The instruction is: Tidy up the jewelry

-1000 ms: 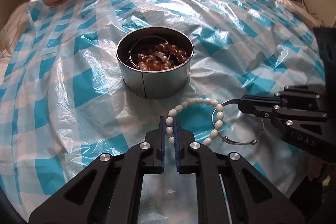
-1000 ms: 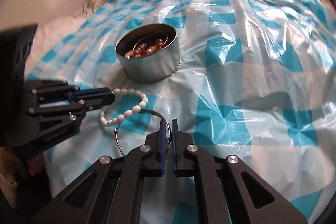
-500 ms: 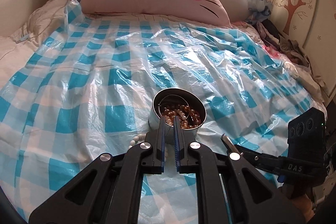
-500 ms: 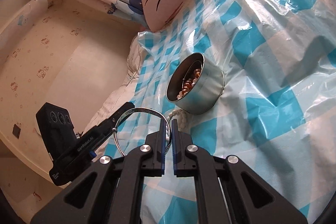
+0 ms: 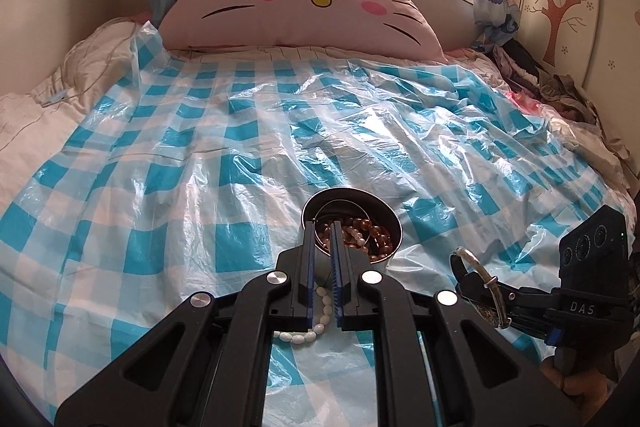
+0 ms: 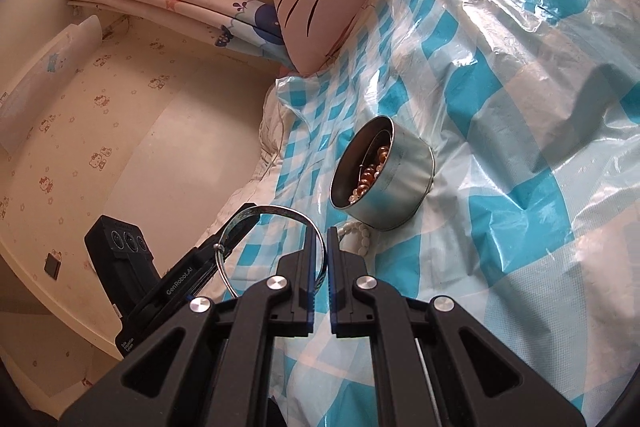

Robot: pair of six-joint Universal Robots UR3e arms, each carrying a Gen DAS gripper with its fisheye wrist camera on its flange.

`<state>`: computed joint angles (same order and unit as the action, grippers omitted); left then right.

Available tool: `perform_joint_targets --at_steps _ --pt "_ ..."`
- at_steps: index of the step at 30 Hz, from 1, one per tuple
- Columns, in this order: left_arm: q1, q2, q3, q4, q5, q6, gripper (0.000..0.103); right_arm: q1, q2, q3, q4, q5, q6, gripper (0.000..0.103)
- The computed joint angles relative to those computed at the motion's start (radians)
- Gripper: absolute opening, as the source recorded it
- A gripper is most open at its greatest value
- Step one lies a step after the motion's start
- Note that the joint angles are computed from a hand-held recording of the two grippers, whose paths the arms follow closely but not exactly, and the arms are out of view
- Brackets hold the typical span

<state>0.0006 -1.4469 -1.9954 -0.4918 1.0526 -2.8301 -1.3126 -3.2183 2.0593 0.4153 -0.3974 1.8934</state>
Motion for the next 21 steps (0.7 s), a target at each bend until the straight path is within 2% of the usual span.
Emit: perform_joint_targets --at_steps 5,9,12,13,16,18,19,20,21 --pt "0.069 0.015 -0.006 -0.022 -0.076 -0.018 0.007 0.006 -0.002 0.008 -0.021 0.003 0.017 0.006" --pt "0.141 0.013 0.0 -0.06 -0.141 -0.04 0.007 0.049 -0.027 0.043 -0.103 0.043 0.103 0.006" --pt "0.157 -0.016 0.033 -0.12 -0.147 -0.029 0.007 0.061 -0.035 0.054 -0.122 0.056 0.124 0.006" --pt "0.138 -0.045 0.065 -0.163 -0.114 -0.016 0.007 0.058 -0.032 0.052 -0.116 0.053 0.116 0.006" --pt "0.031 -0.162 0.159 -0.216 0.068 -0.011 0.012 0.062 -0.033 0.053 -0.12 0.054 0.119 0.008" --pt "-0.034 -0.229 0.188 -0.201 0.184 -0.013 0.024 0.056 -0.026 0.048 -0.105 0.049 0.099 0.009" --pt "-0.056 -0.256 0.202 -0.197 0.217 -0.007 0.038 0.056 -0.025 0.047 -0.104 0.049 0.098 0.01" --pt "-0.075 -0.276 0.209 -0.185 0.248 -0.005 0.046 0.056 -0.023 0.047 -0.101 0.048 0.093 0.01" --pt "-0.094 -0.287 0.209 -0.167 0.28 -0.005 0.046 0.055 -0.022 0.047 -0.1 0.049 0.091 0.011"
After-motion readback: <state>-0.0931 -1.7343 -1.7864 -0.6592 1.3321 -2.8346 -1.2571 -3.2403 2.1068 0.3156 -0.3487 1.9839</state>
